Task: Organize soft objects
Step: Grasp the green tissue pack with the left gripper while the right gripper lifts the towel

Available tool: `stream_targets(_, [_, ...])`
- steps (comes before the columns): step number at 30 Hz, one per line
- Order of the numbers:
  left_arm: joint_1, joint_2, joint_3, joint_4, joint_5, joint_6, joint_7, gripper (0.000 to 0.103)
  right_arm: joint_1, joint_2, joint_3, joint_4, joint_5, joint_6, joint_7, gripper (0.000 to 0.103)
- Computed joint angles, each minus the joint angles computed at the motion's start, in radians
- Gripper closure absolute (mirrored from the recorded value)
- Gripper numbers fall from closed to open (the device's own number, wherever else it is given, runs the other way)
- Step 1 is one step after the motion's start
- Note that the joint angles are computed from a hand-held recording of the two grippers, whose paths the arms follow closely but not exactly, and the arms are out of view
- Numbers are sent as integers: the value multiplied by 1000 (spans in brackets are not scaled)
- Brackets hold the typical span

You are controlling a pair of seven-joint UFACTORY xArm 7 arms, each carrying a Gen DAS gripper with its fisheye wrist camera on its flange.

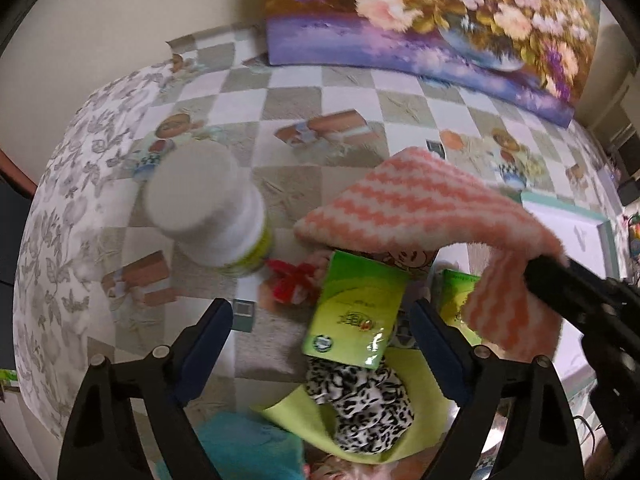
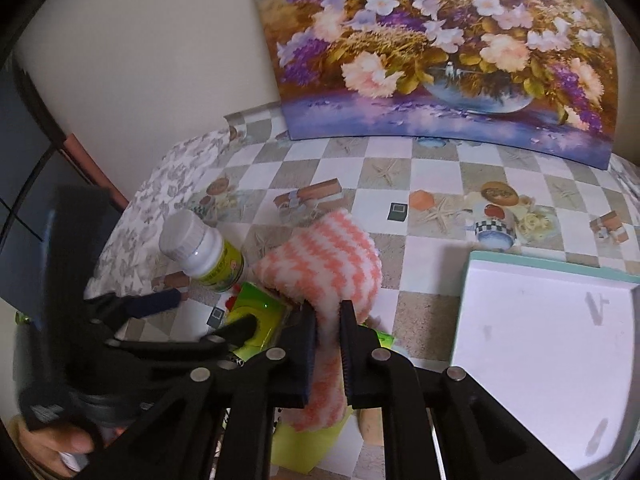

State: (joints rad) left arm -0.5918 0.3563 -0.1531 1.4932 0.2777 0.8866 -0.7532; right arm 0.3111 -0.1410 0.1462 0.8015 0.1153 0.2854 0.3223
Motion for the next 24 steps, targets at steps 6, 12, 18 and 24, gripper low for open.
stream_targets(6, [-2, 59, -6, 53, -44, 35, 14, 42, 5, -5, -5, -8, 17, -7, -19, 91])
stream_targets(12, [-14, 59, 6, 51, -53, 30, -25, 51, 17, -3, -19, -9, 71, -25, -66, 91])
stream_targets(18, [-11, -1, 10, 6, -49, -11, -105, 51, 42, -30, -42, -23, 178, -55, -142, 91])
stream_targets(24, [-22, -116, 12, -49, 63, -63, -265, 51, 77, -111, -69, -54, 245, -112, -197, 91])
